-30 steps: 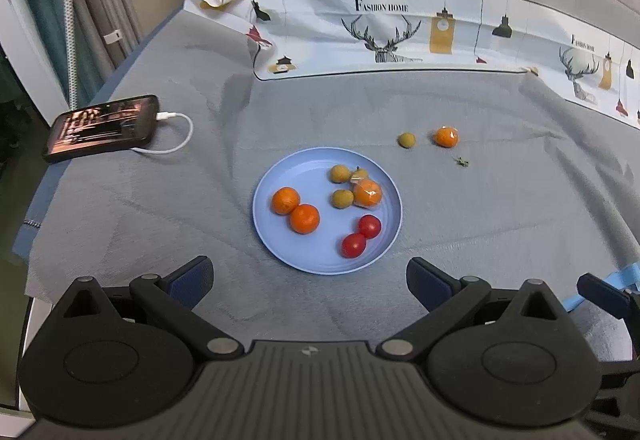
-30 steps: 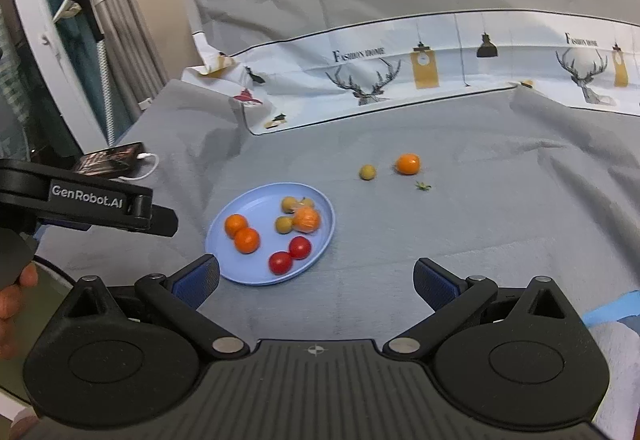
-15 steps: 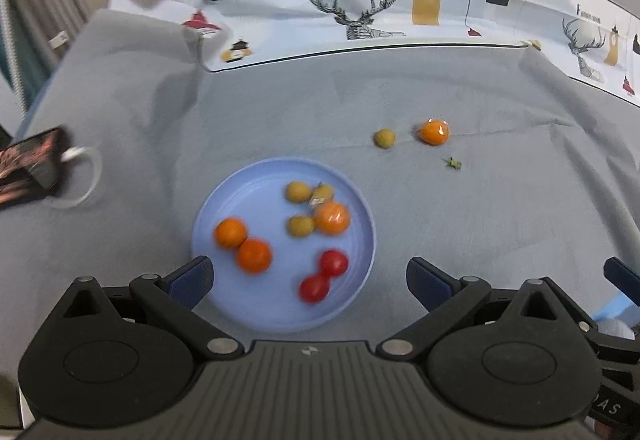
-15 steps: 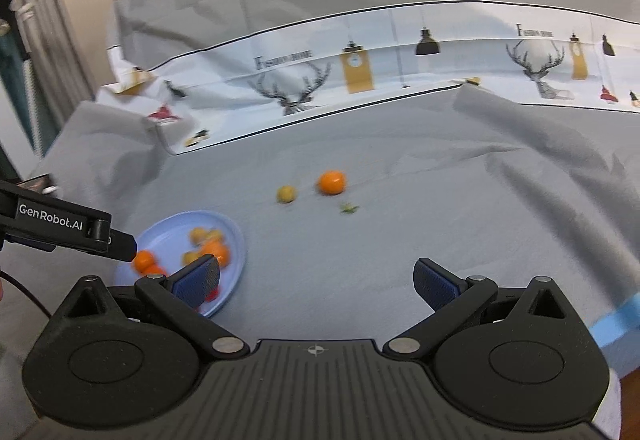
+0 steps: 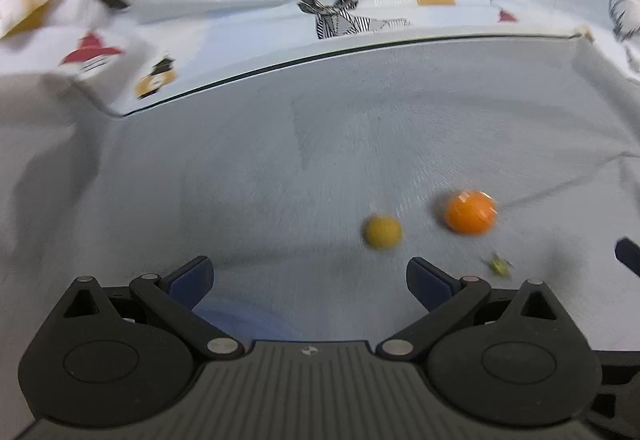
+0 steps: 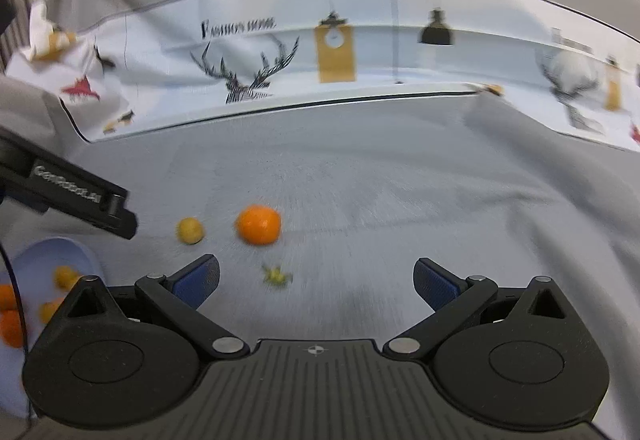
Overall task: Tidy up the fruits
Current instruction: 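Move both open tools toward the last loose mandarin and yellow fruit, then grasp the mandarin with the right tool while the left tool grasps the yellow fruit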
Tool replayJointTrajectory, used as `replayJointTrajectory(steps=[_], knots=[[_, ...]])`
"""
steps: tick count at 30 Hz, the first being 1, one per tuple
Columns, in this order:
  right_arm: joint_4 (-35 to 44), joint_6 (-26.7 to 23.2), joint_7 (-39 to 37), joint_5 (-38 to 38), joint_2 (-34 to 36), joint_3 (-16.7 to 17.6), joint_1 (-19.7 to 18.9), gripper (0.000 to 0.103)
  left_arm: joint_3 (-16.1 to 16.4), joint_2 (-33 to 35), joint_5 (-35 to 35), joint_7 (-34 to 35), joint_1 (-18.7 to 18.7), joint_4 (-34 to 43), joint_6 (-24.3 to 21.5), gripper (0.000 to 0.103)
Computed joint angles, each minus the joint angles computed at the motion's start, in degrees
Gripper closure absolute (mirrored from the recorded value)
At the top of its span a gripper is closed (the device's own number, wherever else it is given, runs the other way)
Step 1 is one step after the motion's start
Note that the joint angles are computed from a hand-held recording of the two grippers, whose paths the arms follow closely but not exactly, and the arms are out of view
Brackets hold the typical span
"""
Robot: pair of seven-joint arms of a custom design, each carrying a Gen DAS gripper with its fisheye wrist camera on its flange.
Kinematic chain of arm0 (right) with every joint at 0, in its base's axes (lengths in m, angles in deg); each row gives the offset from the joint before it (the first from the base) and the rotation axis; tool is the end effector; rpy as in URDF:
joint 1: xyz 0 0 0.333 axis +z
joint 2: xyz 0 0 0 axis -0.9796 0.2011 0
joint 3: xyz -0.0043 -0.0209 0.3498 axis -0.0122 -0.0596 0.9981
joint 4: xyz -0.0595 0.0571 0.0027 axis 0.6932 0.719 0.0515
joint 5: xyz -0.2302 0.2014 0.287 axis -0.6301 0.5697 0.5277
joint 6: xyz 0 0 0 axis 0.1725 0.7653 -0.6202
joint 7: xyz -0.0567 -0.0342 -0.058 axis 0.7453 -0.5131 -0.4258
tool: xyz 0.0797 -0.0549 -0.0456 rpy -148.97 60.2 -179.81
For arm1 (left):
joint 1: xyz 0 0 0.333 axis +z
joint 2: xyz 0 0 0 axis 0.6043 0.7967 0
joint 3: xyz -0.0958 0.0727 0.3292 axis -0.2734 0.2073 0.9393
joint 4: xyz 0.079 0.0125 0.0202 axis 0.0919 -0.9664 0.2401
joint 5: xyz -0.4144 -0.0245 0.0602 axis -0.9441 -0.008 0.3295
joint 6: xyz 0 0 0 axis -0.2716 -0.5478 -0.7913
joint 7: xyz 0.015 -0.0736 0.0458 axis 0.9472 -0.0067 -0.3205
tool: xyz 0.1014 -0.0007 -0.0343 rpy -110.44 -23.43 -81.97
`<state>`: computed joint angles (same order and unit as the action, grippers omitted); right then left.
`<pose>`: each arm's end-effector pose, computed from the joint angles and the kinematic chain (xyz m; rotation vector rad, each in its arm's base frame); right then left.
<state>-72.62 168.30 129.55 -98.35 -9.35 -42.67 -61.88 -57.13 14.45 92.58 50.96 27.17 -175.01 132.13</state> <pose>0.4317 0.3114 0.5146 -1.7820 1.6142 -0.7087 0.5329 -0.2203 0.5266 -1.8476 1.9883 -0.2873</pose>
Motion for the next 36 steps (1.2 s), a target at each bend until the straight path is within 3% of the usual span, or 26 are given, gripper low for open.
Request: replayJointTrajectory(steps=[5,7,9,16,17,18,19,20,21,22,27,36], knots=[[5.8,5.2,-9.5,0.8,10.4,-3.8,1.1,0.001,0.9,8.3,0.7,4.0,-0.3,4.9,1.1,0.0],[7.7,6.2,-12.8,0.8,13.6,-5.4,2.2,0.001,1.3,9.5,-4.2,8.9,0.0,5.3,2.9,0.0],[9.1,8.4,-7.4,-7.3,15.3,-8.3,4.1,0.001,1.5,11.4,-3.6,9.5,-0.6,7.4,0.1,0.0],[10.2,12.0,-4.0,-14.3,16.8,-11.2,5.8,0.001,2.6,11.7,-4.7,10.0,-0.4,6.8,1.3,0.0],[10.1,12.7,-2.5,-16.2,16.7,-11.7,5.9,0.011,2.6,11.5,-4.3,10.0,-0.4,6.6,1.9,0.002],[10.2,13.9,0.5,-19.8,16.7,-12.1,6.1,0.022,2.6,11.0,-4.3,10.1,-0.4,5.8,3.2,0.012],[10.3,15.2,2.4,-22.7,16.5,-13.1,6.7,0.054,2.6,10.3,-3.8,10.2,-0.4,5.0,4.7,0.033],[10.1,15.2,1.1,-21.5,16.2,-12.1,5.8,0.067,2.3,9.5,-3.1,10.0,-0.7,4.3,5.7,0.049],[9.5,14.7,-2.7,-16.8,15.9,-11.5,5.5,0.067,2.1,9.3,-3.7,11.4,-0.7,4.3,5.8,0.086],[8.9,14.9,-4.8,-12.6,15.6,-11.2,5.2,0.067,1.9,9.3,-5.6,13.2,-0.6,4.7,4.9,0.103],[6.8,10.0,-18.1,10.3,13.1,-9.0,5.2,0.067,1.7,5.9,-9.0,13.8,-0.4,2.0,6.1,0.103],[4.7,1.4,-23.4,20.0,5.9,-5.8,5.4,0.067,0.9,-4.4,-14.5,15.4,-0.9,-3.8,6.0,0.103]])
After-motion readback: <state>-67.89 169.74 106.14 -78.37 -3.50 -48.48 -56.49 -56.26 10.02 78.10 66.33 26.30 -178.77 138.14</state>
